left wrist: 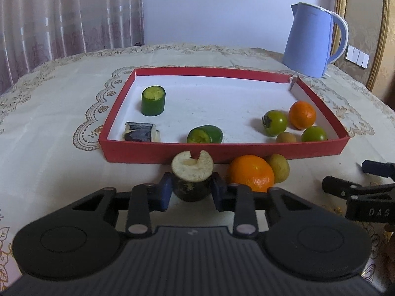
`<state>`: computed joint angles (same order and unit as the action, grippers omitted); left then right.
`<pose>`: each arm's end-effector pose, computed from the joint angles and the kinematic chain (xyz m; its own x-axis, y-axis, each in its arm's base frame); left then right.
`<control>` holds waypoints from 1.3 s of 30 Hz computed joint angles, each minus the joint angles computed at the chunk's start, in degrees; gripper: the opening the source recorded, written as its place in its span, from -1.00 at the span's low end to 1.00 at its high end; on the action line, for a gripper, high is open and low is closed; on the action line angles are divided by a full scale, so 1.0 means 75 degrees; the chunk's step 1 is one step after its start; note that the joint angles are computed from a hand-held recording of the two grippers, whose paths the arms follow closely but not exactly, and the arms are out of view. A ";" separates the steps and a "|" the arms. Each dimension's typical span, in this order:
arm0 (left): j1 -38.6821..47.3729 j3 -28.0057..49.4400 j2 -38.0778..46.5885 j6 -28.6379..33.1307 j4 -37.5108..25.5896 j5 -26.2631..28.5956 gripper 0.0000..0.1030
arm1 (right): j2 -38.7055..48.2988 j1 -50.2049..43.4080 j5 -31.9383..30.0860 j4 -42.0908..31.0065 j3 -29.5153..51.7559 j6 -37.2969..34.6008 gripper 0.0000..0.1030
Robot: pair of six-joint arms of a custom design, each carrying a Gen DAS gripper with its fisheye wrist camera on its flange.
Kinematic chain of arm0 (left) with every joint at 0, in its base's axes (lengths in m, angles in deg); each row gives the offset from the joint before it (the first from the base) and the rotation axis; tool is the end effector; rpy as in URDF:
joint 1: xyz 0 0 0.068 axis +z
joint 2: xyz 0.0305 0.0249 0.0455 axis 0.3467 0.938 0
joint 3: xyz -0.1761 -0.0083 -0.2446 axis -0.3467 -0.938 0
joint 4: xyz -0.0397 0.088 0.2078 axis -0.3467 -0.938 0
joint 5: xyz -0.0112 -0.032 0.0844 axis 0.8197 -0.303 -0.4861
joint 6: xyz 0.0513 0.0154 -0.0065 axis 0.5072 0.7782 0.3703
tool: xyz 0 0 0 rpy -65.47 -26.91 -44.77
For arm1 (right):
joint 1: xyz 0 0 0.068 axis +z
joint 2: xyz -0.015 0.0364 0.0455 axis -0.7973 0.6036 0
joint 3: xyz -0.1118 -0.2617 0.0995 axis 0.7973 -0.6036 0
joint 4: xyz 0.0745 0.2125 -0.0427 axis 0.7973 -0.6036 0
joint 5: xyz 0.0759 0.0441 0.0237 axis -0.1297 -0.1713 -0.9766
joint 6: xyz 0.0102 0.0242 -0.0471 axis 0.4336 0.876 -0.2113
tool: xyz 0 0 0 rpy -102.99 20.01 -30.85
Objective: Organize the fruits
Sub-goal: 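Grasp the pale cut gourd piece with the left gripper and lift it, then lower the gourd piece into the tray and open the left gripper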
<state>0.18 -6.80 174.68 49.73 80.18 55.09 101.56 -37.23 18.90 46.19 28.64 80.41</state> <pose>0.2879 -0.0990 0.0919 -0.6385 0.0338 -0.7689 0.0965 0.9947 -0.0363 0.2707 0.0705 0.0777 -0.6247 -0.0213 -0.7806 -0.0656 0.9975 0.0252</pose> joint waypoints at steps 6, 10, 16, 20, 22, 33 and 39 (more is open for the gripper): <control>-0.0058 -0.0079 -0.0102 -0.0045 -0.0062 -0.0125 -0.42 | 0.0003 -0.0001 0.0001 0.0001 0.0001 -0.0004 1.00; -0.0087 -0.0147 -0.0239 -0.0021 -0.0202 -0.0325 -0.42 | 0.0003 -0.0001 0.0001 0.0001 0.0001 -0.0004 1.00; -0.0015 -0.0214 -0.0737 0.0065 -0.0429 -0.0376 -0.42 | 0.0006 0.0001 0.0004 0.0001 0.0003 -0.0004 1.00; -0.0102 -0.0119 -0.0848 0.0218 -0.0427 -0.0584 -0.42 | 0.0004 0.0005 0.0008 -0.0003 0.0003 -0.0003 1.00; -0.0074 -0.0065 -0.0884 0.0196 -0.0423 -0.0524 -0.42 | 0.0004 0.0005 0.0008 -0.0003 0.0003 -0.0003 1.00; 0.0254 0.0835 -0.0655 0.0458 -0.0684 -0.0274 -0.42 | 0.0008 0.0017 0.0019 0.0002 0.0001 0.0004 1.00; 0.0557 0.1787 -0.0250 0.0480 -0.1423 0.0016 -0.42 | 0.0001 0.0023 0.0026 -0.0006 0.0000 0.0005 1.00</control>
<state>4.35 6.61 172.80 53.33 69.51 55.20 101.57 -37.06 19.10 46.14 28.64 80.44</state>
